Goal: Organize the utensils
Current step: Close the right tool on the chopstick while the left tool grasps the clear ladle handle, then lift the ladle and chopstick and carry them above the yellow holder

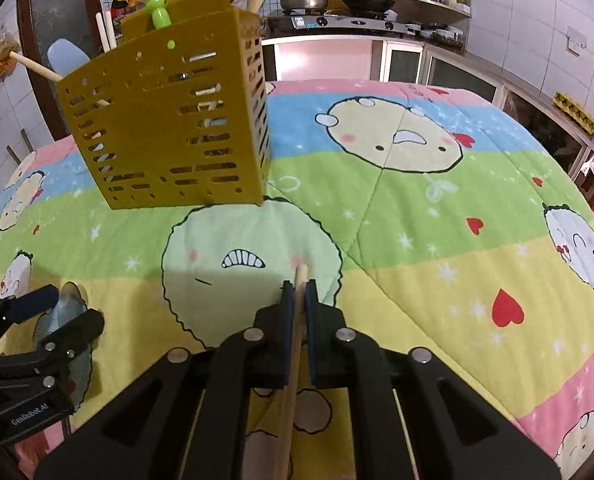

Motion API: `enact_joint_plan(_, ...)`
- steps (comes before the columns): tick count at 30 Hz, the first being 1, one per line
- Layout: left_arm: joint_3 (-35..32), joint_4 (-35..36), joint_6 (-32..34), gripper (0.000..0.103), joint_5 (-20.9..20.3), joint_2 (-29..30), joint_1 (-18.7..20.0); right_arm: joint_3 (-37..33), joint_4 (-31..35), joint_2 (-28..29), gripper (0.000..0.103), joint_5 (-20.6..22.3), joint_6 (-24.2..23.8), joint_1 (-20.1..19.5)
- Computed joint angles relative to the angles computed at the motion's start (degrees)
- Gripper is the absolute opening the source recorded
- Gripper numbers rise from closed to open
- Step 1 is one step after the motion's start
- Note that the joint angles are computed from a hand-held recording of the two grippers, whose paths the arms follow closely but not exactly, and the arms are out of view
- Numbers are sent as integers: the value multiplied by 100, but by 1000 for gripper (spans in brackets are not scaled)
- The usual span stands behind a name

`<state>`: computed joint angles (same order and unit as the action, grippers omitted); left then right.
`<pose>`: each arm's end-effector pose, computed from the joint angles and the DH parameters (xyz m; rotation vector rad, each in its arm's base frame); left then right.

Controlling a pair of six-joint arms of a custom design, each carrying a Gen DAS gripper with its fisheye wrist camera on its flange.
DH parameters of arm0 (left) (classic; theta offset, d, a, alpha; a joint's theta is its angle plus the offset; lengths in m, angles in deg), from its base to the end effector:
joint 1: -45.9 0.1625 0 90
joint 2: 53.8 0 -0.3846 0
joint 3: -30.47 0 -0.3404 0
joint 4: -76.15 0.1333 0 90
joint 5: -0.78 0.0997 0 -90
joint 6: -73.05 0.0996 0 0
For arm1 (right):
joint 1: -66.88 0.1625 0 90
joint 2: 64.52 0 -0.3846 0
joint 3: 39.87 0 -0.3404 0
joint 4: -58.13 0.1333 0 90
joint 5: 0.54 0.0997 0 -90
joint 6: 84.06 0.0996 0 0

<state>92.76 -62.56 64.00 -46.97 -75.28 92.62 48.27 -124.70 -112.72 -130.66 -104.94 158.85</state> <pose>-0.3508 -0.6647 0.0215 0.6658 2.3869 -0.5756 0.0910 -0.6355 0.2642 0.0433 -2.1910 0.9285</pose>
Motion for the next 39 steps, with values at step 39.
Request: enact_joint_plan(39,716,-3124,2061,35,257,-421,-390,647,-3098,-232,6,1412,-945,348)
